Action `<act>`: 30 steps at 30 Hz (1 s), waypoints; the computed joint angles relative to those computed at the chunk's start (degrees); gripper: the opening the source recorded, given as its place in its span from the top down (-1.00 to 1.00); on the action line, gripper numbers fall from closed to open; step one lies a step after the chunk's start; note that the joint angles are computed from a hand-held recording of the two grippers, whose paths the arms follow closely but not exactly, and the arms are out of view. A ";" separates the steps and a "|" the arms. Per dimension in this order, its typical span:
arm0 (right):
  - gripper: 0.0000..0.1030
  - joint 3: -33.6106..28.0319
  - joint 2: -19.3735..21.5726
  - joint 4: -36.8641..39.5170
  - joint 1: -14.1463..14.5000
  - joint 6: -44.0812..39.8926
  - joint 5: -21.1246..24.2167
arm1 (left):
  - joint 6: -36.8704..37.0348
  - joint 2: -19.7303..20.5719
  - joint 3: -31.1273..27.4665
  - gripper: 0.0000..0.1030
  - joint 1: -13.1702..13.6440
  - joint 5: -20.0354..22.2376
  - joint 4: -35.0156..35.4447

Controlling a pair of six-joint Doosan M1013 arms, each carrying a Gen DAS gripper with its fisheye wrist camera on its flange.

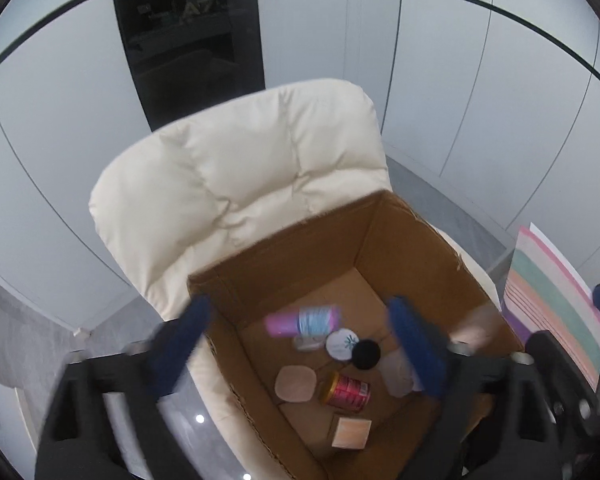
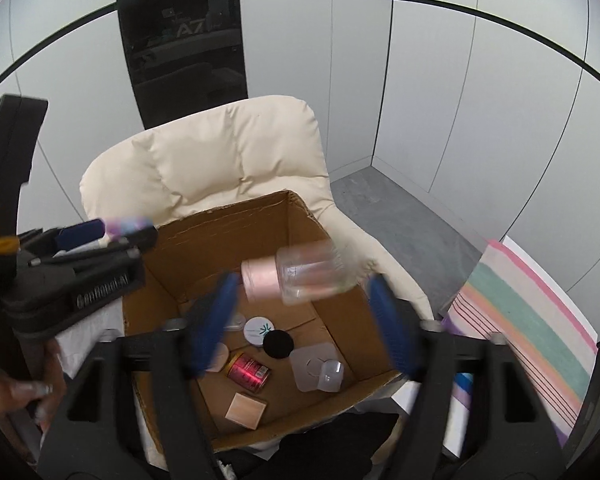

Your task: Organize objects

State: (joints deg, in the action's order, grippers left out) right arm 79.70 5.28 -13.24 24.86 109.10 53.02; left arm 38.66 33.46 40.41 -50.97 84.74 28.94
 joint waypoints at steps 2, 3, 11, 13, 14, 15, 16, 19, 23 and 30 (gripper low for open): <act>-0.99 0.53 -0.43 -1.29 0.07 0.46 -0.99 | -0.20 -0.29 0.41 -0.92 0.17 -1.02 -1.64; -0.99 0.40 -0.37 -1.70 0.10 0.53 -0.59 | -0.30 -0.34 0.46 -0.92 0.27 -1.29 -2.15; -0.99 0.57 -1.04 -0.77 -0.83 1.05 1.30 | -0.96 -0.06 -0.33 -0.92 -0.15 0.04 -1.25; -0.99 0.58 -1.15 -0.44 -1.07 1.20 2.01 | -0.50 0.04 -0.62 -0.92 -0.36 0.28 -1.07; -0.99 0.53 -1.18 -0.35 -1.16 1.23 2.47 | -0.19 0.07 -0.73 -0.92 -0.44 0.26 -1.05; -0.99 0.54 -1.24 -0.16 -1.23 1.19 2.95 | 0.21 0.15 -0.98 -0.92 -0.62 0.25 -0.91; -0.99 0.63 -1.34 0.06 -1.36 1.16 3.29 | 0.51 0.12 -1.03 -0.92 -0.72 0.11 -0.88; -0.99 1.20 -1.90 0.03 -1.68 1.97 4.37 | 2.40 0.57 -2.33 -0.92 -1.26 0.39 -0.79; -0.99 2.37 -3.43 -1.15 -2.21 4.92 6.42 | 6.61 1.98 -5.90 -0.93 -2.01 1.79 -2.95; -0.99 5.55 -9.34 -6.11 -3.60 17.12 9.33 | 19.45 9.14 -22.76 -0.93 -5.11 10.32 -4.90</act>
State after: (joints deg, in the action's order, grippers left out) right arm 85.25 -4.05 -19.35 21.25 126.22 62.35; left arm 58.11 42.60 17.65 -56.08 95.06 24.04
